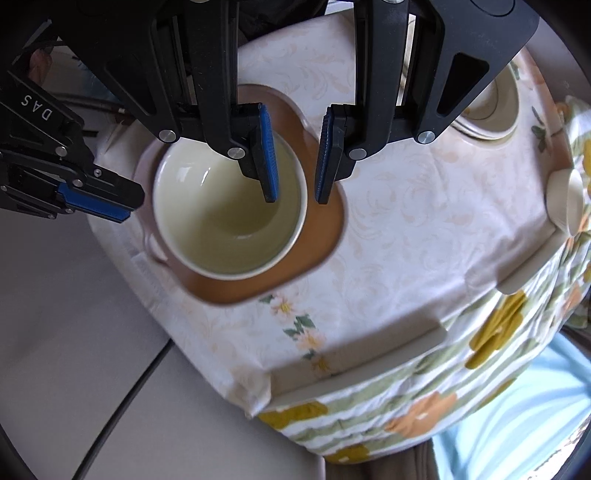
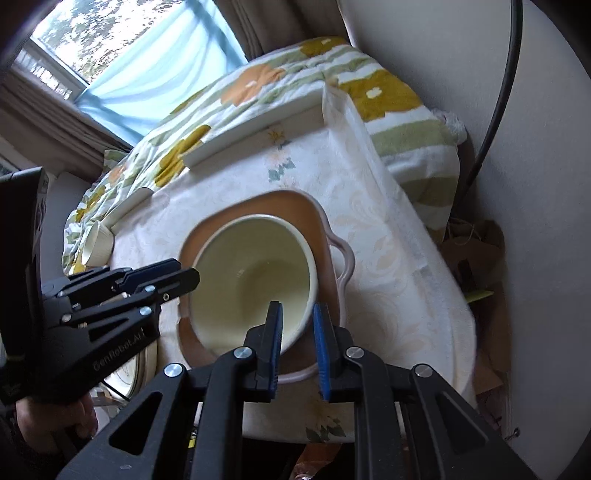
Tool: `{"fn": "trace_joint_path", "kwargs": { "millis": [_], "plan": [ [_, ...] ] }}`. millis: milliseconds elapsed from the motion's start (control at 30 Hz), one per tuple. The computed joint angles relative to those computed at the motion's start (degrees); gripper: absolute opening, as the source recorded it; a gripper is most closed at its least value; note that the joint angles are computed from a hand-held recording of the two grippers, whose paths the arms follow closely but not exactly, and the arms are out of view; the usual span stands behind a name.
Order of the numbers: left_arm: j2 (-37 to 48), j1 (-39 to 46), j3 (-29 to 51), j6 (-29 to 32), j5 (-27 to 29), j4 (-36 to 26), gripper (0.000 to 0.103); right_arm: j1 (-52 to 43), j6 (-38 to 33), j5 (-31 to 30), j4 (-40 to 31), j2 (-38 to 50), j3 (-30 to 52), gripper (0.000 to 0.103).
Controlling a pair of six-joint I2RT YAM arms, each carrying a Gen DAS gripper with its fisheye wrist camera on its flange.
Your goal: Organize plates and bowls
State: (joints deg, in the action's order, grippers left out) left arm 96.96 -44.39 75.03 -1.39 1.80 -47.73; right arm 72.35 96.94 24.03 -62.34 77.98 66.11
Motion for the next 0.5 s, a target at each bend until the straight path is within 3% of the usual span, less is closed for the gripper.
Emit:
{"fn": "trace_joint_path", "kwargs": {
  "millis": [133,200,233,267,300,333,367,500],
  "plan": [
    [-8.95,2.08,-3.66,-2.71,1.51,0.78,0.017,4.58,-2.72,3.69,-5.36,1.77,6.21,0.016],
    [-13.69,3.21,-5.99,-3.95,1.25,1.59,0.028,6.8,-4.89,5.64,-7.07,3.59,9.33,0.016],
    [-15.57,3.56,-6.75,-4.91,0.19,1.56,0.037,7.9,-5.51,6.8,-8.01,4.76,10.84,0.021],
    [-17.27,3.89,-7.51,-5.82,-0.97,1.44,0.071,8.89,-5.92,8.1,-9.2,6.02,12.33,0.03],
    [-19.66,4.43,-8.93,-6.84,-2.24,1.97,0.099,9.54,-6.76,8.89,-9.52,7.05,13.27,0.061],
    [-22.25,5.08,-10.53,-7.63,-3.36,2.74,0.103,9.89,-8.07,9.29,-8.73,7.45,13.33,0.093],
    [-24.76,6.07,-11.84,-8.17,-3.85,3.03,0.103,10.0,-9.92,9.69,-7.31,7.62,13.13,0.098],
    [-31.62,11.67,-14.3,-9.29,-3.47,0.26,0.103,8.54,-17.58,9.25,-1.07,8.75,12.59,0.098]
  ]
}}
